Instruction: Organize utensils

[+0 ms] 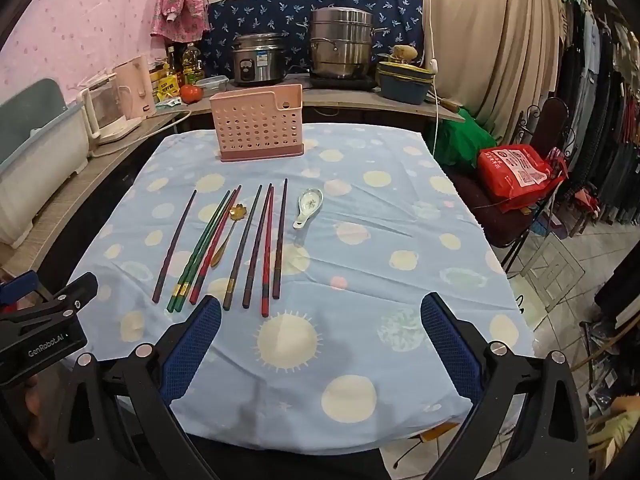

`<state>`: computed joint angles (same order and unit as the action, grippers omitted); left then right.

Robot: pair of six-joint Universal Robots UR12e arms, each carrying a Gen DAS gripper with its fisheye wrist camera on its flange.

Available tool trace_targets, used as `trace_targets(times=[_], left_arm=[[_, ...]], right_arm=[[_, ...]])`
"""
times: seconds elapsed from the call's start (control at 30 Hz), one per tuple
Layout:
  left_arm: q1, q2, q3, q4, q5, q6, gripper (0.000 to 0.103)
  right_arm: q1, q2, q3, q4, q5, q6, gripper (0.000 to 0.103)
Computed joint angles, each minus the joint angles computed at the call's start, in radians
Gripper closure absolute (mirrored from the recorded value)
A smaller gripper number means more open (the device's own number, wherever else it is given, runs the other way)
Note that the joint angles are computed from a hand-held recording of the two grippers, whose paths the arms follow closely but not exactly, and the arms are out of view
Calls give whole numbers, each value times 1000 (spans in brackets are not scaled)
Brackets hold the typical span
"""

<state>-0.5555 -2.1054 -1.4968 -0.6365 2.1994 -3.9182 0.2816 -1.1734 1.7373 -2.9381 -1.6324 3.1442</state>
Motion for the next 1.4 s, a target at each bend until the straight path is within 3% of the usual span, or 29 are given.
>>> trace_targets(times=[1.4], left_arm=[[3,8,-14,6,-3,-2,7]], right_arm=[[-1,1,15,-24,2,13,7]])
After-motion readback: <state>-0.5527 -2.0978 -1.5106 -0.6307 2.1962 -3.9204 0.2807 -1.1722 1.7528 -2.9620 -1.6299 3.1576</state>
